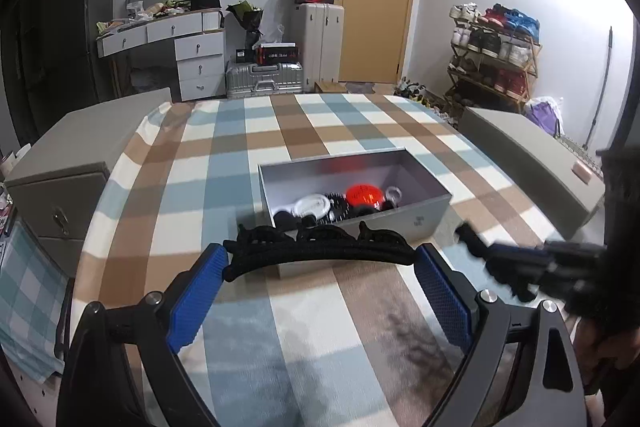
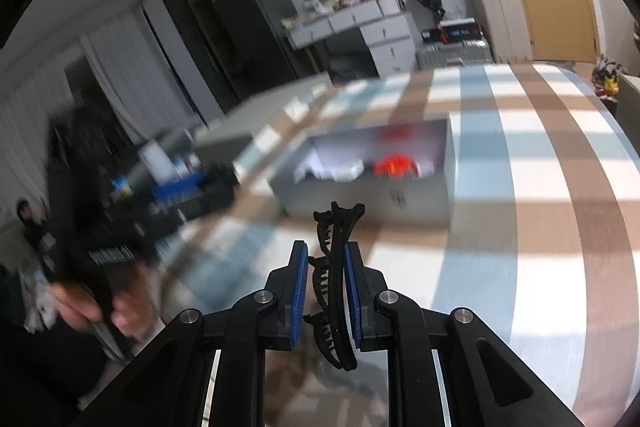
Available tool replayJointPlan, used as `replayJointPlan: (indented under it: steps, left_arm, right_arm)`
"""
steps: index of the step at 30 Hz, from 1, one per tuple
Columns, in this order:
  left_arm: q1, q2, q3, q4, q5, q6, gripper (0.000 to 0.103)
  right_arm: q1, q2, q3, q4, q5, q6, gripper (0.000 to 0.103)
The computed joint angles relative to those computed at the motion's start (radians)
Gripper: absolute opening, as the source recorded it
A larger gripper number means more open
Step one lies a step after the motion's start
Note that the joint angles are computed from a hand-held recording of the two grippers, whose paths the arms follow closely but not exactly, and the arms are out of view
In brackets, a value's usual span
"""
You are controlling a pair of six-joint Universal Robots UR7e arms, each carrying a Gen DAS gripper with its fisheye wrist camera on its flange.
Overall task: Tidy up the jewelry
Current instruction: 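Carry both claw clips into the silver box and open both tools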
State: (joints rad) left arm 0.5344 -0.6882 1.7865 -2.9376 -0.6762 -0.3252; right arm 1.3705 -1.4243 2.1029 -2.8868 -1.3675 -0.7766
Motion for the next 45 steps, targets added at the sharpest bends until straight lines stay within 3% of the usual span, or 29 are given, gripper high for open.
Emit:
replayJointPlan:
  steps: [5,12,22,35,45]
  left_arm:
    - [0.018,0.026,-0.048,-0.027,-0.009,0.043,0.092]
    - [0.049,0.065,-0.117,-0.038,-0.044,0.076,0.092]
    - [0.086,0.11,-0.192,-0.001,-0.112,0.067,0.091]
    - [0.108,0.13,-0.236,0.047,-0.168,0.063,0.091]
    - [0.13,0.133,-0.251,0.045,-0.233,0.077,0.092]
  right_arm:
    - [0.021,0.032,-0.092,0.061,0.08,0.03,0.018]
    - [0.056,0.113,-0.213,0.089,0.069,0.053,0.018]
    - [0.051,0.192,-0.327,0.149,0.075,0.048,0.018]
    - [0.033,0.25,-0.393,0.218,0.077,0.05,0.018]
    - [0.038,0.261,-0.396,0.212,0.033,0.033,0.018]
